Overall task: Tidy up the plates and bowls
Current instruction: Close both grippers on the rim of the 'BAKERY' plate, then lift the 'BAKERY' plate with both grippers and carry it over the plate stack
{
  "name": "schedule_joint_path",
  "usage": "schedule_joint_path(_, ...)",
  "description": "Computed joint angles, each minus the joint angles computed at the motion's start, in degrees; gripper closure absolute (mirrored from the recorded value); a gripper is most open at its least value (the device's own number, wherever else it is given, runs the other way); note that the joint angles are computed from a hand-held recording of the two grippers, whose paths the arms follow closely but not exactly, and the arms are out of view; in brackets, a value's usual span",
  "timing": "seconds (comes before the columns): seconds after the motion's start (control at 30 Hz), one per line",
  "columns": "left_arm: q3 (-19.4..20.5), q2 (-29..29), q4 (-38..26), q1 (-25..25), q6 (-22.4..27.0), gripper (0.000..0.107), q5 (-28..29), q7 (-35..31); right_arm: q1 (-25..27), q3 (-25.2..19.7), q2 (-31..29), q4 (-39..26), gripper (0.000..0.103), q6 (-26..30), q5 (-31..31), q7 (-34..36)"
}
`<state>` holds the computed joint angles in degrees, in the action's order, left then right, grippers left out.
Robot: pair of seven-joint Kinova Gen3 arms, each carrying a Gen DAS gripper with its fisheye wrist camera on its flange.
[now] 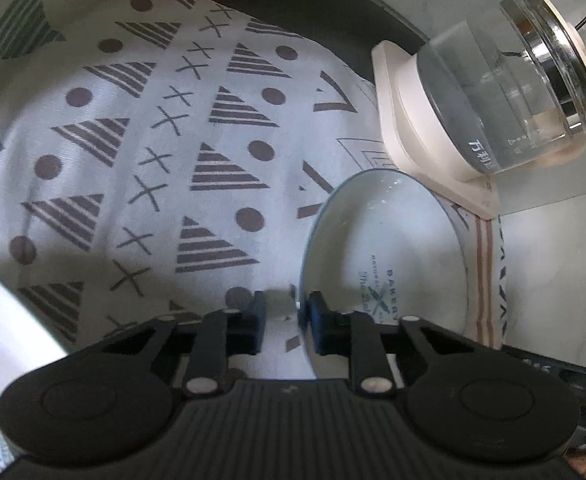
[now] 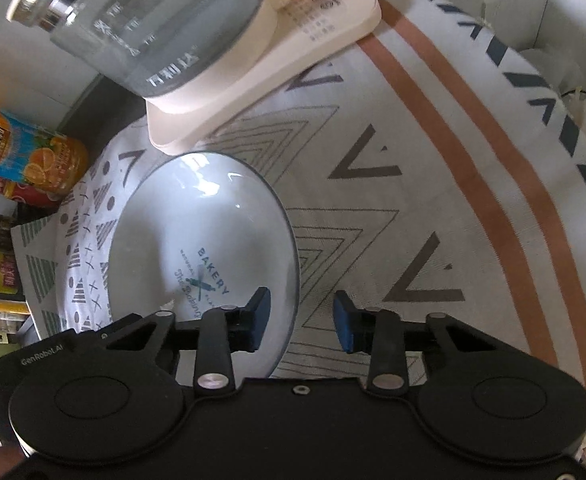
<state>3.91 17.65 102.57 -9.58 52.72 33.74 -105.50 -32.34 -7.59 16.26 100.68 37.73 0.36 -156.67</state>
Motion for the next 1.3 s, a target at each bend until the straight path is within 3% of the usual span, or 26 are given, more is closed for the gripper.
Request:
schedule_joint_path(0.13, 0.5, 0.6, 0.3, -0.6, 0.4, 0.102, 2.0, -1.4, 1.2, -0.9, 1.0, 0.4, 0.082, -2.0, -1.9, 2.7)
schedule_joint_path(0.2, 0.3, 0.2, 0.5, -0.1, 0.0, 0.102, 1.8, -0.7, 1.2, -0.9, 1.0, 1.0, 0.089, -3.4, -2.3, 3.4)
schedule_joint_path(0.47, 0.0, -2.4, 1.7, -1.2, -1.2, 0.103, 3.7, -4.5, -1.0, 0.5, -1.7, 3.8, 0.095, -8.0, 0.2, 0.6)
schedule_joint_path(1.3, -8.4, -13.3, 4.7, -8.6, 5.1, 0.103, 9.9, -15.5, -12.4, 0.2, -2.8, -3.2, 0.094, -4.4, 18.9, -14.4)
